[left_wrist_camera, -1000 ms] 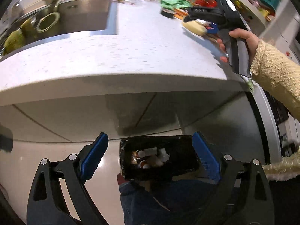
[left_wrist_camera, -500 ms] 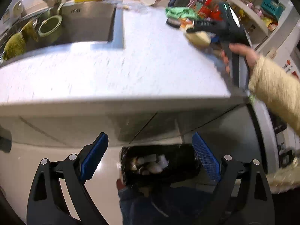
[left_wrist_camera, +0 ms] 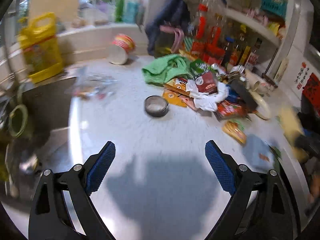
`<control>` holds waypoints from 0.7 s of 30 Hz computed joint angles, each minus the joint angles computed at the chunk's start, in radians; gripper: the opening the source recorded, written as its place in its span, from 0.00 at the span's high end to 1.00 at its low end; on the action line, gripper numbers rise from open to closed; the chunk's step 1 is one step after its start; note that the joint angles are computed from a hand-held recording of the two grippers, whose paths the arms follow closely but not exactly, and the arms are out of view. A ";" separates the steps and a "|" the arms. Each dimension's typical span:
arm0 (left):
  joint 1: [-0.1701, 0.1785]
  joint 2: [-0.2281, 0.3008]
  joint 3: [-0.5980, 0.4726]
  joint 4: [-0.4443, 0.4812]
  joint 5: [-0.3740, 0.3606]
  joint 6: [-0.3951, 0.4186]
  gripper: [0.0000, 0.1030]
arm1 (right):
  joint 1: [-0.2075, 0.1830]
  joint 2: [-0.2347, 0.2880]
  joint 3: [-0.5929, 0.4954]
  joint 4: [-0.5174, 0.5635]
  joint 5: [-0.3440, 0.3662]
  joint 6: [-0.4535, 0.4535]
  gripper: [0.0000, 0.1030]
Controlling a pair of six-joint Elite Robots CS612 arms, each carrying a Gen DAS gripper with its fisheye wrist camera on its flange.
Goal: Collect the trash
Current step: 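Grasp the round yellow sponge with the right tool while the left grasps the tape roll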
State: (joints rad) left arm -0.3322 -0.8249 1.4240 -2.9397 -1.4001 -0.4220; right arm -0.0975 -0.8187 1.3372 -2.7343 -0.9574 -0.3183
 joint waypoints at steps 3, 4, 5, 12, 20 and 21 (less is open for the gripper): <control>0.015 0.083 -0.147 0.132 -0.017 0.032 0.14 | -0.012 -0.015 0.028 -0.021 -0.025 0.024 0.26; 0.017 0.099 -0.174 0.160 -0.013 0.042 0.14 | -0.018 -0.017 0.036 -0.024 -0.030 0.028 0.26; 0.019 0.118 -0.208 0.187 -0.015 0.054 0.14 | -0.020 -0.018 0.040 -0.025 -0.037 0.035 0.26; 0.026 0.187 -0.329 0.302 0.015 0.077 0.14 | -0.034 -0.025 0.064 -0.024 -0.046 0.040 0.25; 0.031 0.212 -0.367 0.325 0.035 0.087 0.52 | -0.028 -0.017 0.054 -0.014 -0.035 0.028 0.25; 0.033 0.211 -0.365 0.319 0.026 0.085 0.52 | -0.028 -0.018 0.054 -0.012 -0.033 0.028 0.25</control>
